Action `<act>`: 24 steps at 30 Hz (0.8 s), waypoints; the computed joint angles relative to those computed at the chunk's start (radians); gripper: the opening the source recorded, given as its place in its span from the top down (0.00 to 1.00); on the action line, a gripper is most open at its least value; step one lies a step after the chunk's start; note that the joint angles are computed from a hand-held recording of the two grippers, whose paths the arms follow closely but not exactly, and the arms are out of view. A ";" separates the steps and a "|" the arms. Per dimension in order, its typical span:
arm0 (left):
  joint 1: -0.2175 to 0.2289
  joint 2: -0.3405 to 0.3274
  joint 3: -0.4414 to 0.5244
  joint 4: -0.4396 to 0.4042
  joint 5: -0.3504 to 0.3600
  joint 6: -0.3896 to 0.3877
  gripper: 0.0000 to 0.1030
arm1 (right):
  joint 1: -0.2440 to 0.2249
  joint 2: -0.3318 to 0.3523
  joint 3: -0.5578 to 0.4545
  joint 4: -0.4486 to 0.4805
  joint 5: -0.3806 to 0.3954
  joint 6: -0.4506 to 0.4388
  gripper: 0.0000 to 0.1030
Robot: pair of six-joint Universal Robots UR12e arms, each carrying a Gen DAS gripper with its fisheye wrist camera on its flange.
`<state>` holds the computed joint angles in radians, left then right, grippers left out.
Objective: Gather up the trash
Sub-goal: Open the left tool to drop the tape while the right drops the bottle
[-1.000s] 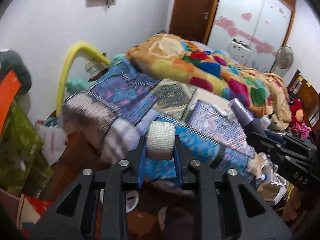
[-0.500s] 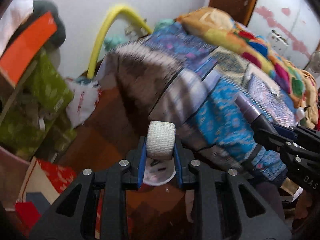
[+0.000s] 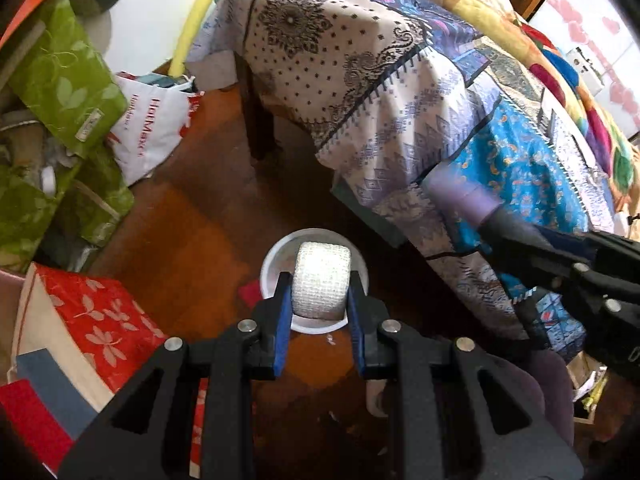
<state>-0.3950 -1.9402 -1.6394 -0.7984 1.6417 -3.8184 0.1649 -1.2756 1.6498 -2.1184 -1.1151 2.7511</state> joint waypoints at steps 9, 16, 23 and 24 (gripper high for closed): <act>0.004 -0.015 0.020 -0.062 0.022 -0.016 0.62 | 0.017 0.019 -0.021 0.016 -0.057 0.022 0.76; -0.006 0.033 -0.007 -0.012 0.075 -0.066 0.62 | 0.001 -0.023 0.011 -0.042 -0.076 -0.002 0.76; -0.041 0.072 0.008 0.015 0.180 -0.066 0.62 | -0.034 -0.091 0.056 -0.133 -0.049 -0.001 0.76; -0.046 0.076 0.012 0.020 0.193 -0.063 0.62 | -0.039 -0.099 0.061 -0.146 -0.041 0.004 0.76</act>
